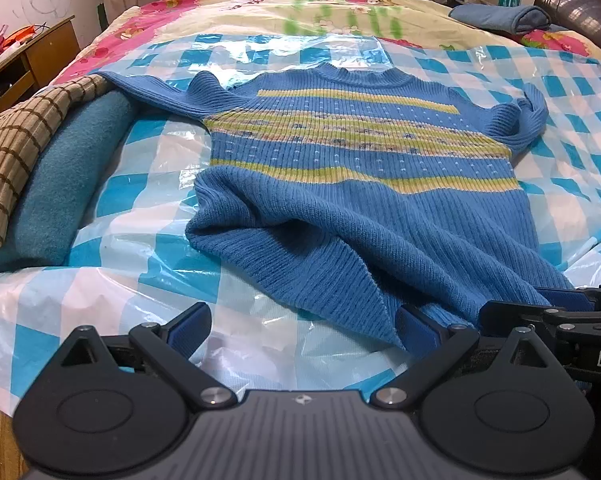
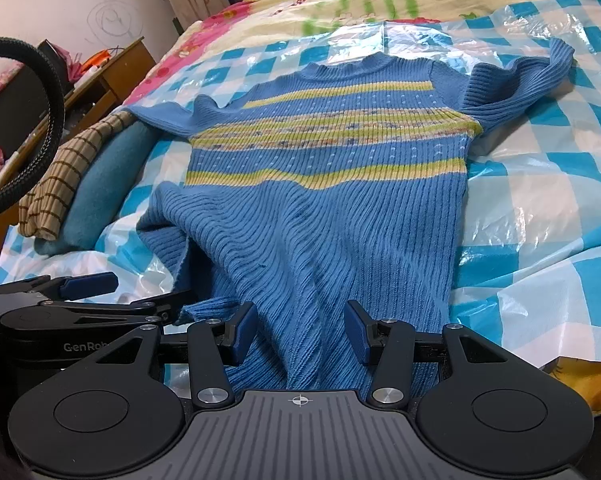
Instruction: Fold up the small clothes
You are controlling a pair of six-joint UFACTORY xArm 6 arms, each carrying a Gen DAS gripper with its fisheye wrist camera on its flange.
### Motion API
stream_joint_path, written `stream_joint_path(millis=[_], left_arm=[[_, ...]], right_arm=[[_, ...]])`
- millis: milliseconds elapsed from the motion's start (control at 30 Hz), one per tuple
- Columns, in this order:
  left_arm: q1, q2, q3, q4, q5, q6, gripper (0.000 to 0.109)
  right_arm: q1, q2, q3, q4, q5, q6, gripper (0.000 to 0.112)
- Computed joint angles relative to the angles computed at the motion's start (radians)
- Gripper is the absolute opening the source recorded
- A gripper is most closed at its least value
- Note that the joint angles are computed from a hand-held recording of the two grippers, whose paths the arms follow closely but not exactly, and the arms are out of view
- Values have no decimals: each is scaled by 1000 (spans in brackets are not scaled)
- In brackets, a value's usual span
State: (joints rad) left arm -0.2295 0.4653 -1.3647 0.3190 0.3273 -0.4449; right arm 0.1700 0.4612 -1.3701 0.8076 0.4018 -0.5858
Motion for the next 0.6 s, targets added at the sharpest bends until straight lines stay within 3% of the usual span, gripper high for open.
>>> stream_joint_path(millis=[600], left_arm=[[-2, 0, -1, 14, 4, -6, 103]], right_arm=[[1, 1, 1, -4, 0, 3, 48]])
